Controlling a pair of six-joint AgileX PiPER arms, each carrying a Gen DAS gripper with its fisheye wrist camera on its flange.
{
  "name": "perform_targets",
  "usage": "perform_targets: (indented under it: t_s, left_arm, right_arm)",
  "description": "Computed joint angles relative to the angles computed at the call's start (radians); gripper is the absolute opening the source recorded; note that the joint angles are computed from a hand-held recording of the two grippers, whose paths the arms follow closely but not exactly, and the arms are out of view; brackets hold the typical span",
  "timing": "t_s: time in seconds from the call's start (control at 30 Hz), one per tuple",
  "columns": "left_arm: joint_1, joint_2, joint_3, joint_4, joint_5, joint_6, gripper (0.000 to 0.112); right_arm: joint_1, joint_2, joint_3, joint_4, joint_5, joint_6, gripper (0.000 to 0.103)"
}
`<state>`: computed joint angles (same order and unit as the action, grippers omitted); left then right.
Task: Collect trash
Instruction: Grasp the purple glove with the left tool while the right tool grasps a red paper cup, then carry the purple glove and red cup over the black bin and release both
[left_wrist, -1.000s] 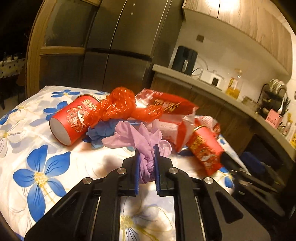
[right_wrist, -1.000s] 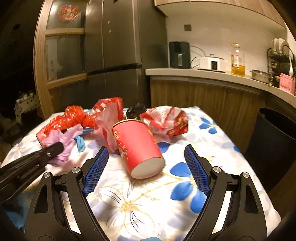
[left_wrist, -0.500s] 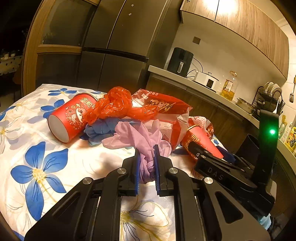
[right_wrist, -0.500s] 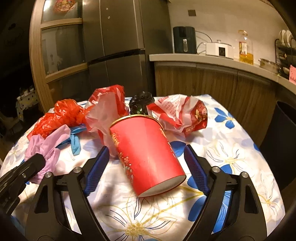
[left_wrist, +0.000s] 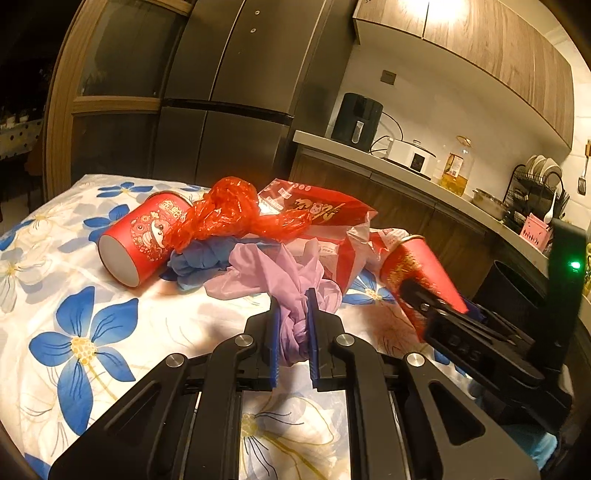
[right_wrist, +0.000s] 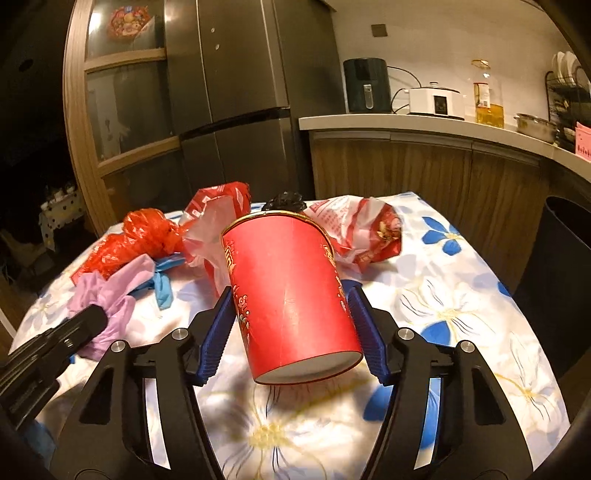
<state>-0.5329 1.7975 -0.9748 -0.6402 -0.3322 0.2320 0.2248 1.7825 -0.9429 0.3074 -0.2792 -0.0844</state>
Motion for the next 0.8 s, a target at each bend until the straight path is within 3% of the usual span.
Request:
perform_targets:
  t_s: [0.1, 0.43, 0.8]
  left_arm:
    - [-0.016, -0.014, 0.003, -0.064, -0.008, 0.071, 0.012]
    - [-0.112, -0.052, -0.002, -0.278, -0.041, 0.289, 0.011]
    - [-0.234, -0.010, -0.131, -0.524, -0.066, 0.564, 0.011]
  right_arm:
    - [-0.009, -0.065, 0.078, -0.097, -0.028, 0.107, 0.062]
    - [-0.059, -0.258, 0.239, -0.192, -0.067, 0.204, 0.062]
    - [-0.252, -0.405, 0.336, -0.518, -0.067, 0.493, 0.062]
